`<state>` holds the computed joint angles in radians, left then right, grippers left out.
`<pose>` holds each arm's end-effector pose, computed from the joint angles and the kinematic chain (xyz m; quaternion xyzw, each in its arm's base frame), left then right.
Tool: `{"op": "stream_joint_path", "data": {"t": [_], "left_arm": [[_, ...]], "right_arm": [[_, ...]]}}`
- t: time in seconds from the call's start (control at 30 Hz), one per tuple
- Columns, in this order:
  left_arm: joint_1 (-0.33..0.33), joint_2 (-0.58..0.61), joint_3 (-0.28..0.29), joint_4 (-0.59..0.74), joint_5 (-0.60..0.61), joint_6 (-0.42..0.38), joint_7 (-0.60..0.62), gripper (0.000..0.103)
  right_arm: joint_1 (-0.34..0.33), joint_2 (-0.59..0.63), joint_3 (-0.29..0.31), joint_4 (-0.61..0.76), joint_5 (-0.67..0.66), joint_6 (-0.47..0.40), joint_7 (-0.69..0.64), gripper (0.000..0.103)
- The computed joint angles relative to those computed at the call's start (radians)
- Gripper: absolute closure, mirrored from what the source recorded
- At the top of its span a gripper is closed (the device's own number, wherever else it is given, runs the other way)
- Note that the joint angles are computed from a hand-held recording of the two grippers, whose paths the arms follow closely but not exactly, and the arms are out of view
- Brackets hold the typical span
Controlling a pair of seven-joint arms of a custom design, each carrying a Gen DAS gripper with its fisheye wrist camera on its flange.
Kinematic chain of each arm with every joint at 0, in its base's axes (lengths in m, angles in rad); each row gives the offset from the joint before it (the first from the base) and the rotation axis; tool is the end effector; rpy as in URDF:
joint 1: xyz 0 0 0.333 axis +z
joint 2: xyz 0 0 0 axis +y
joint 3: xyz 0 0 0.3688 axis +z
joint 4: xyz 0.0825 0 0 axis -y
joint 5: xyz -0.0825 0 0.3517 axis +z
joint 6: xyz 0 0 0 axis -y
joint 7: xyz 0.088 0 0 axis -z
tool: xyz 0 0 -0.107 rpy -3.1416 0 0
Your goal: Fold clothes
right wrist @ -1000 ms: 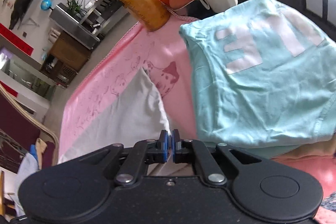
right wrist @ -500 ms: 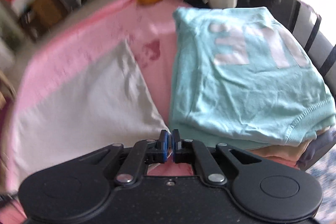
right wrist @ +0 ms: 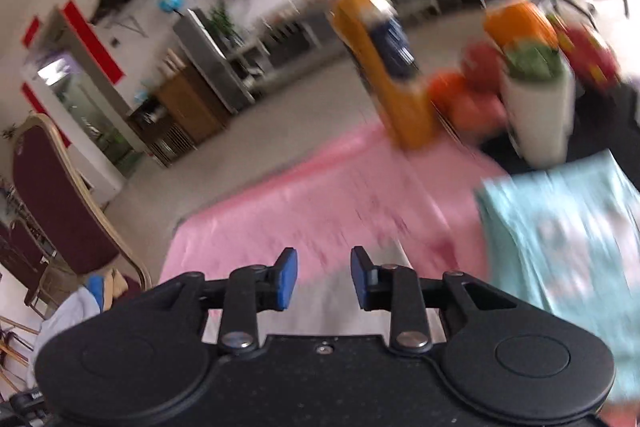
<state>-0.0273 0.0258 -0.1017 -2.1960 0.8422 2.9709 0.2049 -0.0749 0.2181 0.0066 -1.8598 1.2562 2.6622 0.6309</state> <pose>0.5341 -0.1204 0.5156 -0.7798 0.4854 -0.3262 0.2234 0.6273 -0.0707 0.5184 -0.5833 0.6612 -0.1097 0.4587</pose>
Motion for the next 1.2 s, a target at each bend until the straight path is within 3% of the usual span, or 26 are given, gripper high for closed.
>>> {"op": "stream_joint_path", "data": {"t": [0.13, 0.2, 0.3, 0.4, 0.5, 0.6, 0.77, 0.83, 0.97, 1.03, 1.2], "left_arm": [[-0.008, 0.144, 0.015, 0.121, -0.098, -0.021, 0.108, 0.073], [-0.025, 0.190, 0.042, 0.146, -0.117, -0.027, 0.087, 0.078], [-0.038, 0.206, 0.071, 0.142, -0.150, -0.003, 0.072, 0.077], [-0.088, 0.216, 0.134, 0.172, -0.053, -0.016, 0.007, 0.072], [-0.046, 0.262, 0.079, 0.218, -0.133, -0.006, 0.127, 0.072], [-0.026, 0.320, 0.025, 0.290, -0.230, -0.062, 0.291, 0.071], [-0.032, 0.381, 0.008, 0.362, -0.346, -0.136, 0.432, 0.073], [-0.034, 0.392, 0.014, 0.371, -0.380, -0.146, 0.454, 0.079], [0.007, 0.405, -0.022, 0.362, -0.489, -0.103, 0.516, 0.086], [0.017, 0.412, -0.034, 0.362, -0.537, -0.093, 0.537, 0.095], [0.047, 0.400, -0.047, 0.294, -0.667, 0.010, 0.488, 0.100]], "right_arm": [[0.007, 0.116, 0.028, 0.110, 0.049, 0.038, -0.013, 0.074], [0.004, 0.181, 0.042, 0.147, 0.055, 0.072, 0.020, 0.074], [-0.018, 0.261, 0.068, 0.169, 0.080, 0.112, 0.054, 0.074], [0.017, 0.314, 0.011, 0.202, -0.129, 0.074, 0.327, 0.074], [-0.003, 0.328, 0.054, 0.215, -0.153, 0.144, 0.291, 0.065], [-0.011, 0.333, 0.073, 0.210, -0.207, 0.170, 0.319, 0.064], [-0.028, 0.343, 0.093, 0.206, -0.289, 0.172, 0.400, 0.064], [-0.033, 0.348, 0.097, 0.208, -0.315, 0.172, 0.427, 0.064], [-0.051, 0.368, 0.114, 0.227, -0.346, 0.157, 0.448, 0.063], [-0.052, 0.381, 0.113, 0.241, -0.368, 0.143, 0.469, 0.063], [-0.074, 0.413, 0.136, 0.276, -0.378, 0.098, 0.488, 0.063]]}}
